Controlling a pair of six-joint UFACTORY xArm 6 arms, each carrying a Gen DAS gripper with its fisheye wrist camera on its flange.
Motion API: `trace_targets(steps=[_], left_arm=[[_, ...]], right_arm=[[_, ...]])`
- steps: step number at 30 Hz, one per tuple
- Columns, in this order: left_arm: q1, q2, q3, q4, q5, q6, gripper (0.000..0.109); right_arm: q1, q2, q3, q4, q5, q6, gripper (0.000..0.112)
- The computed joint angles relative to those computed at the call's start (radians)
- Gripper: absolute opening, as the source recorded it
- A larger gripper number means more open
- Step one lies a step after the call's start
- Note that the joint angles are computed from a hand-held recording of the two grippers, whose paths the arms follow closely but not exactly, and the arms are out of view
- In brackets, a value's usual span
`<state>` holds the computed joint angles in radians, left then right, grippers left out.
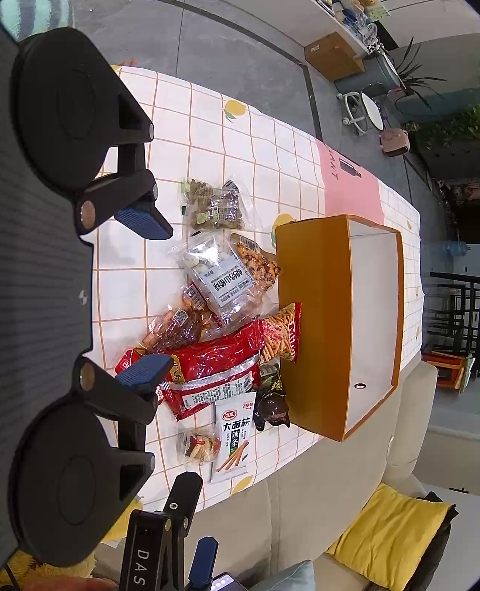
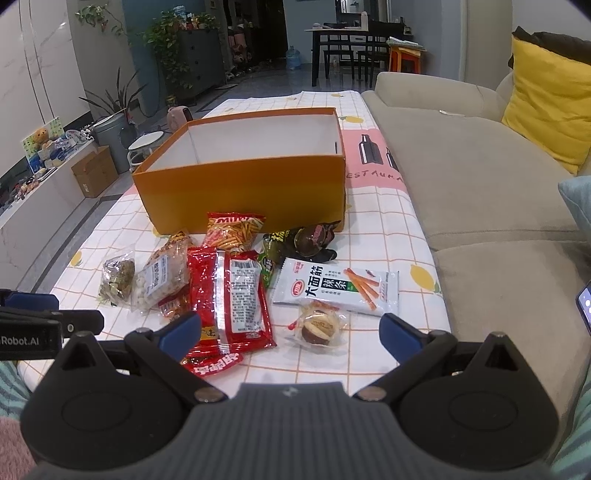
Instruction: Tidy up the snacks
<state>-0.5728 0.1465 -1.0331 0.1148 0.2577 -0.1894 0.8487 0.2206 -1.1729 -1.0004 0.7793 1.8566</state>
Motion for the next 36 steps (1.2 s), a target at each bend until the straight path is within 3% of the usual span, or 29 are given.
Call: trace_targets(steps=[36], left_arm=[[0.002,0.0,-0.005,-0.014,0.018,-0.009,0.083]], right_arm=[[0.009,0.013,-0.014,-0.002,0.011,-0.016,0.099]])
